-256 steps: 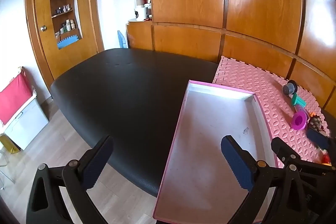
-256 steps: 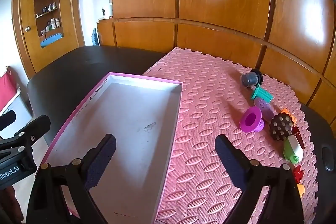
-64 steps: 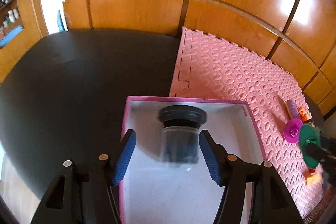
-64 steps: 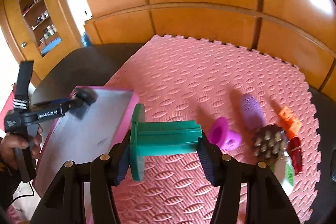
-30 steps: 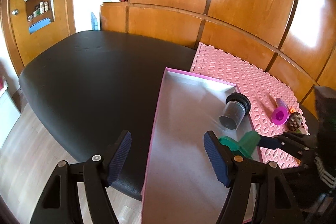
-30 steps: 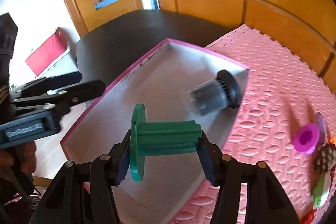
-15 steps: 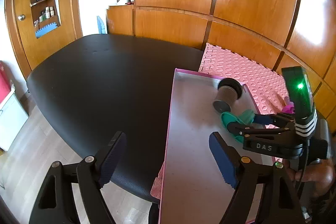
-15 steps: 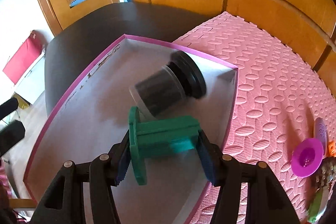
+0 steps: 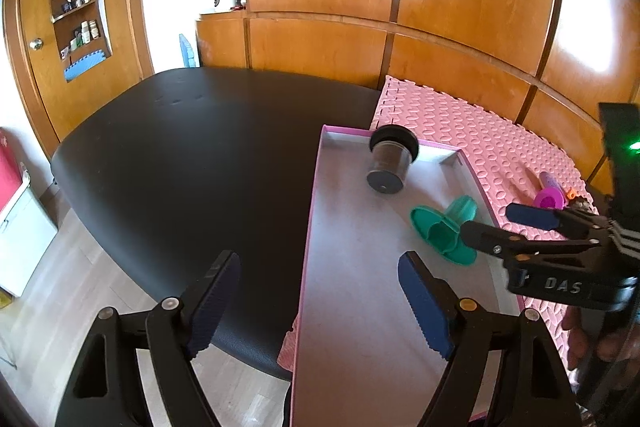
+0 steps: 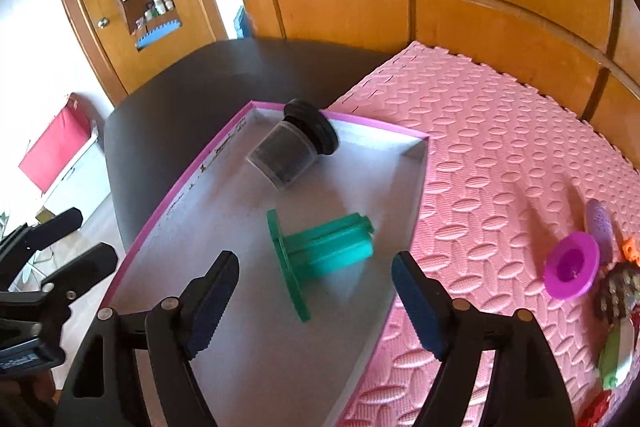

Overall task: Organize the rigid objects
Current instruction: 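Move the left gripper back over the mat toward the yellow piece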

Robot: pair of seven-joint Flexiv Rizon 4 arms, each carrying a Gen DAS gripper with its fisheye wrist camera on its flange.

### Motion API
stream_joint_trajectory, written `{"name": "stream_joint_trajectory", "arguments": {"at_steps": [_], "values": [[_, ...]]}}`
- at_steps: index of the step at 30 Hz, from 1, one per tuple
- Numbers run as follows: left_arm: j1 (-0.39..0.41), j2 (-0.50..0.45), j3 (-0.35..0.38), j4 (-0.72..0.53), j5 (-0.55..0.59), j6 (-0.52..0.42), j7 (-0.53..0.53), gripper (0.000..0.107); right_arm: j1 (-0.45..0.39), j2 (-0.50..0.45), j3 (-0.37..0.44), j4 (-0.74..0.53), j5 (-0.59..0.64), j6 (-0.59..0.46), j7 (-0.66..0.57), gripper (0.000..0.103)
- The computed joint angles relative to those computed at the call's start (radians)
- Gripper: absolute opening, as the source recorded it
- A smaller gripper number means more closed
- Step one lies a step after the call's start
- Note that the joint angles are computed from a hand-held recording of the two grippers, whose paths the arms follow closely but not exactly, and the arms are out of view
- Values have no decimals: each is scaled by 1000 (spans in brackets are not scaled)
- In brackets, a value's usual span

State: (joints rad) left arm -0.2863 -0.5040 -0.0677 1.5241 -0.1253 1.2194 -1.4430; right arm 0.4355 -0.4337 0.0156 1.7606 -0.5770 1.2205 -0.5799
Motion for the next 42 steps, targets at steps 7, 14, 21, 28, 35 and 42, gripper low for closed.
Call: {"name": "stream_joint_trajectory", "arguments": {"at_steps": [7,14,21,28,35,42], "values": [[-6,5,-5,4,7,-3,10,82,23,80,-53,90,-144,13,154,80],[-11,11,-16,9,8,-3,36,82,-19,138,-33,152,-248,2,257,80],[-20,11,-21,3,8,-10,59,83,-76,203,-12,222,-327,-6,371,80],[-25,9,-48,-5,-6,-18,111,83,-149,294,22,302,-387,-60,452,80],[-42,1,-84,-28,-28,-43,194,83,-247,413,62,393,-418,-145,503,80],[-62,-16,-151,-60,-81,-98,346,83,-367,557,93,511,-405,-225,567,80]]}}
